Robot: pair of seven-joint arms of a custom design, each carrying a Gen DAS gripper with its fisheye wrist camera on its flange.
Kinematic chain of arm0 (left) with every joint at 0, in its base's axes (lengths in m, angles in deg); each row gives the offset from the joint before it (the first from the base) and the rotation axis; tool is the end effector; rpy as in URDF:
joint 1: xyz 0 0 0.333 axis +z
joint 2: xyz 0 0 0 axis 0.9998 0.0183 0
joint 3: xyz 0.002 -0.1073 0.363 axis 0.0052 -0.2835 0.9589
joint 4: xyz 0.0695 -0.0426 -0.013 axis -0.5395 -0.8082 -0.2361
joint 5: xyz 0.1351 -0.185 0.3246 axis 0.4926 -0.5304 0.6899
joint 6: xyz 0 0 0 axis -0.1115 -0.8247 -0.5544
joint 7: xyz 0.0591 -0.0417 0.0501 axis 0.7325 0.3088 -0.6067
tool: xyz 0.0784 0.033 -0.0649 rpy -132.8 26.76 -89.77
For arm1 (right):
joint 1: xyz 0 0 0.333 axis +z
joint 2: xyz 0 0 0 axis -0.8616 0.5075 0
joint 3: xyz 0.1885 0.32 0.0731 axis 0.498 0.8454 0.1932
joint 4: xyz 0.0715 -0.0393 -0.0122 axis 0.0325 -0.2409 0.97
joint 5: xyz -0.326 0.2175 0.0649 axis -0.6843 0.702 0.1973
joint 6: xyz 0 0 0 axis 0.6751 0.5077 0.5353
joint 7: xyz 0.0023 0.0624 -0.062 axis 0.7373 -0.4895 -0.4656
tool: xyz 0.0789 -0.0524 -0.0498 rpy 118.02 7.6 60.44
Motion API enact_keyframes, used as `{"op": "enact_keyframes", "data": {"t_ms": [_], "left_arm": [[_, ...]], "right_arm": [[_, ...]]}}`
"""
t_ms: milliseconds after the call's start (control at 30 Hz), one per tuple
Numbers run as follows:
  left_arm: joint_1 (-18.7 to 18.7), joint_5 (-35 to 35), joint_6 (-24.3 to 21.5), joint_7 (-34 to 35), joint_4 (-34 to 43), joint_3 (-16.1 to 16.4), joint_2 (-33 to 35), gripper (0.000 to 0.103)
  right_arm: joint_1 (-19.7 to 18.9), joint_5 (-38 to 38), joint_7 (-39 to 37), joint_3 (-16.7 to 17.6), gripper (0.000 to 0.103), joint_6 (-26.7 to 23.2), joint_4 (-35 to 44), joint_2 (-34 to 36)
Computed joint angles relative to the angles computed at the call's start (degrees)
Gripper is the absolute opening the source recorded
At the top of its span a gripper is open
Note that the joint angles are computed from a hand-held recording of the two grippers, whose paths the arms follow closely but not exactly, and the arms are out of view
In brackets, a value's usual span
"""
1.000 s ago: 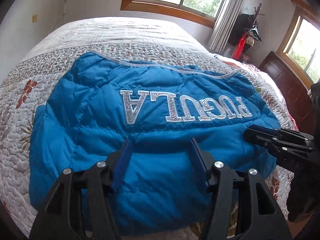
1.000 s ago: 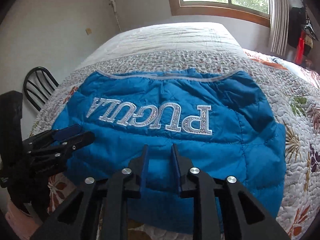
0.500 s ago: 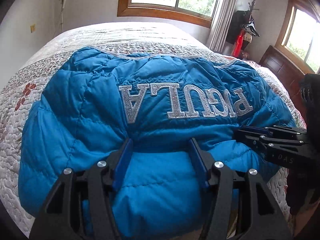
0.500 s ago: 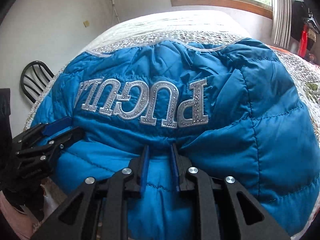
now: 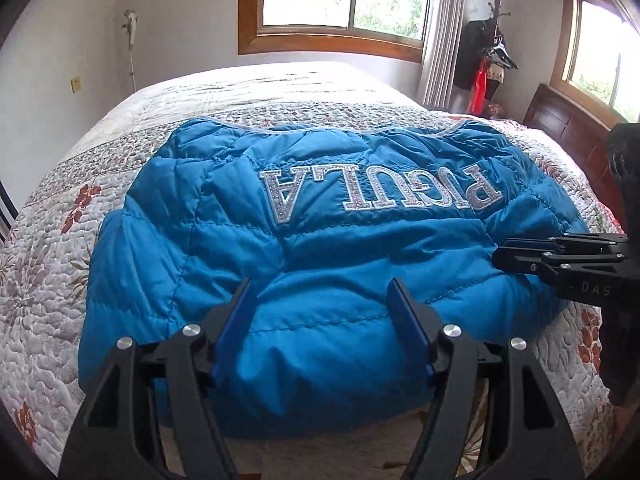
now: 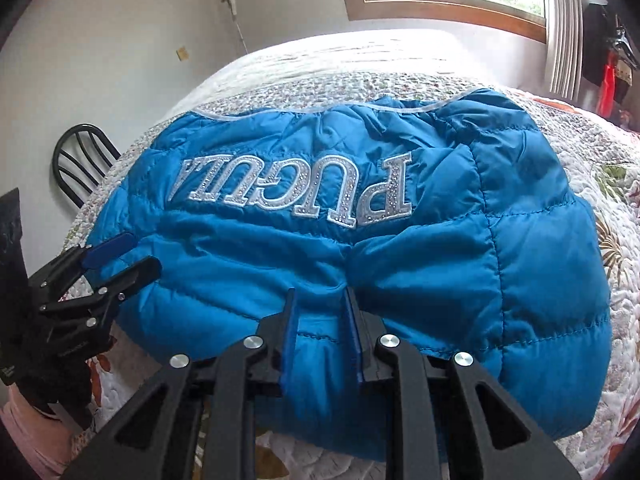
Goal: Fold large clothes
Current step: 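Press the folded jacket flat with both tools over the lettering, then grasp one side of the folded jacket with both tools and lift it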
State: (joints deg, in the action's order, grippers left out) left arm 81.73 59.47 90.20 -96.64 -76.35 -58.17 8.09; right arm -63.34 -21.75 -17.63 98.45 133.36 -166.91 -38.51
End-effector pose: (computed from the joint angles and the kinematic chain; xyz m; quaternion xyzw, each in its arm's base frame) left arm 0.6279 -0.1614 0.3298 -0.7203 0.5789 -0.2601 0.2799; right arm 0.7497 0.1099 0.2917 -0.8322 0.4401 -0.0337 0.3356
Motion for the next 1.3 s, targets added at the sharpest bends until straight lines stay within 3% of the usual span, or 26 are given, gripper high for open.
{"op": "enact_keyframes", "data": {"t_ms": [433, 567, 633, 700, 733, 800, 900, 1000, 1100, 1167, 1233, 1300], "left_arm": [[-0.22, -1.48, 2.15, 1.27, 0.81, 1.28, 1.93, 0.068], [0.51, -7.74, 3.7, 6.05, -0.48, 1.07, 0.76, 0.067], [-0.06, -7.8, 6.19, 4.96, -1.96, 2.58, -1.15, 0.07], [-1.16, -2.71, 6.12, -0.85, -3.32, 4.3, -3.81, 0.08], [-0.65, -0.34, 5.65, -3.36, -4.24, 4.18, -5.32, 0.081], [1.56, 3.72, 6.4, -7.81, -5.99, 3.91, -7.94, 0.088], [5.96, -0.07, 7.23, -4.88, -8.62, 3.55, -9.92, 0.09], [11.64, -8.09, 13.81, 1.79, -10.5, 3.58, -9.14, 0.09], [12.83, -8.37, 26.42, -0.5, -9.75, 8.47, -5.47, 0.09], [16.61, -7.69, 29.66, -2.14, -8.68, 5.99, -3.16, 0.09], [19.86, -0.78, 31.64, -8.79, -5.25, 3.26, -0.28, 0.09], [19.95, 0.12, 34.84, -10.36, -3.06, 3.74, 2.46, 0.09]], "right_arm": [[0.16, -1.7, 1.68, 0.72, 0.019, 2.01, 0.92, 2.12], [-1.18, -1.41, 2.25, 1.26, 0.021, -0.66, 1.13, 1.21], [-4.29, 2.28, -1.81, 3.67, 0.027, -1.3, -0.24, -0.74], [-7.98, 8.8, -7.76, 6.17, 0.061, -0.86, -2.05, -3.29], [-9.07, 11.18, -8.86, 6.29, 0.068, -1.45, -2.13, -4.06], [-10.68, 14.65, -8.44, 5.25, 0.073, -3.79, -1.03, -4.45], [-8.62, 12.8, -1.4, -0.31, 0.084, -7.03, 3.6, -2.33], [-7.1, 9.02, 6.59, -4.55, 0.084, -12.96, 10.95, 2.39], [-7.59, 5.6, 13.17, -5.55, 0.084, -21.38, 19.66, 8.37], [-7.04, 3.17, 17.07, -6.18, 0.084, -24.26, 24.72, 11.79], [-6.4, 0.87, 20.41, -6.81, 0.085, -24.88, 27.52, 13.91], [-6.91, -0.51, 22.9, -6.03, 0.085, -28.05, 31.46, 16.65]]}}
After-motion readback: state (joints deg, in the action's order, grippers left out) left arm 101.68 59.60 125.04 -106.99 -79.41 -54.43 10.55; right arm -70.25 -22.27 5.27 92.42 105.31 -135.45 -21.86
